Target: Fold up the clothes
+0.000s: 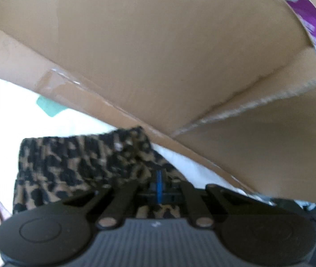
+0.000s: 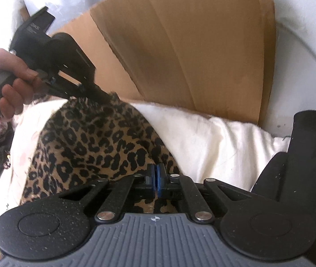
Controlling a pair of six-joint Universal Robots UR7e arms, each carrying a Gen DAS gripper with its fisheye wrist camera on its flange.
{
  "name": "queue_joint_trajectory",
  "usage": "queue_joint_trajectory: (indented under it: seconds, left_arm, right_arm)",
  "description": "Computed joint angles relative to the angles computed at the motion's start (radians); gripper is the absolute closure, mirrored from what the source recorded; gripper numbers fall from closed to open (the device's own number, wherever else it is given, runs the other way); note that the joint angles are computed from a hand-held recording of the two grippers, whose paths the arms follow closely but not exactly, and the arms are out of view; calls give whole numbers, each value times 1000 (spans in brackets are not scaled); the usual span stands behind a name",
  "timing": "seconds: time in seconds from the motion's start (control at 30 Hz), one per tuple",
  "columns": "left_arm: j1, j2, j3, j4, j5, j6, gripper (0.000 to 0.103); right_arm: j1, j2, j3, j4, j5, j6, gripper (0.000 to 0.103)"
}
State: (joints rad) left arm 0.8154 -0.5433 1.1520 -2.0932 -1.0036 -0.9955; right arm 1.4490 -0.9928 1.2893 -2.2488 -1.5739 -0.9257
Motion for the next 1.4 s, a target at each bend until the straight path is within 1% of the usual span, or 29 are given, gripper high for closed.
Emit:
queue_joint_trajectory:
  seconds: [0.03,0.1,0.2,0.3,0.43,0.53,0.6,0.63,0.67,0.7,0.77,0.83,0.93,1.1,1.13,1.2,1.3,1.4]
  left_arm:
    - [1,9,-16,17,-10,1,97]
    - [1,31,-46,47,-18,-4,83]
    - [5,63,-86,71,-30,-8,81]
    - [9,100,-143,144,-33,-16,81]
    - [17,132,-186,195,-33,-32,80]
    - [17,149,-208,219,-26,-18,80]
    - [14,157,-222,236,-18,2,81]
    - [12,161,-227,247,-11,3,84]
    - [12,164,-234,264,-2,-10,95]
    - [12,164,-234,268,2,-20,97]
    - [13,157,-225,251,-3,-31,101]
    - [10,150,-215,237,1,-24,102]
    - [1,133,-190,197,9,-15,103]
    - [-12,98,-142,126,10,-15,103]
    - [-15,95,-140,115,10,-10,103]
    - [-19,91,-135,97,9,-1,103]
    - [-22,83,-123,59,7,2,103]
    - [-25,80,-109,9,10,22,103]
  right_arm:
    - [0,-1,-2,0,6,1,103]
    - [-1,-4,-4,6,13,3,103]
    - [-3,-6,-5,16,19,1,103]
    - [-1,0,-13,25,12,2,103]
    - [1,13,-23,29,-2,8,103]
    - [3,20,-29,38,-13,4,103]
    - [4,27,-37,51,-23,4,103]
    - [4,28,-36,48,-29,6,103]
    - [4,30,-35,43,-34,8,103]
    - [3,31,-35,40,-40,11,101]
    - [3,38,-41,40,-50,25,99]
    - [2,46,-53,53,-59,24,89]
    - [1,56,-71,70,-72,22,84]
    - [-3,66,-90,89,-75,27,85]
    - [-4,66,-92,91,-73,28,88]
    - [-4,65,-94,95,-66,28,101]
    - [-7,55,-93,97,-45,32,103]
    - [-8,47,-97,90,-24,56,103]
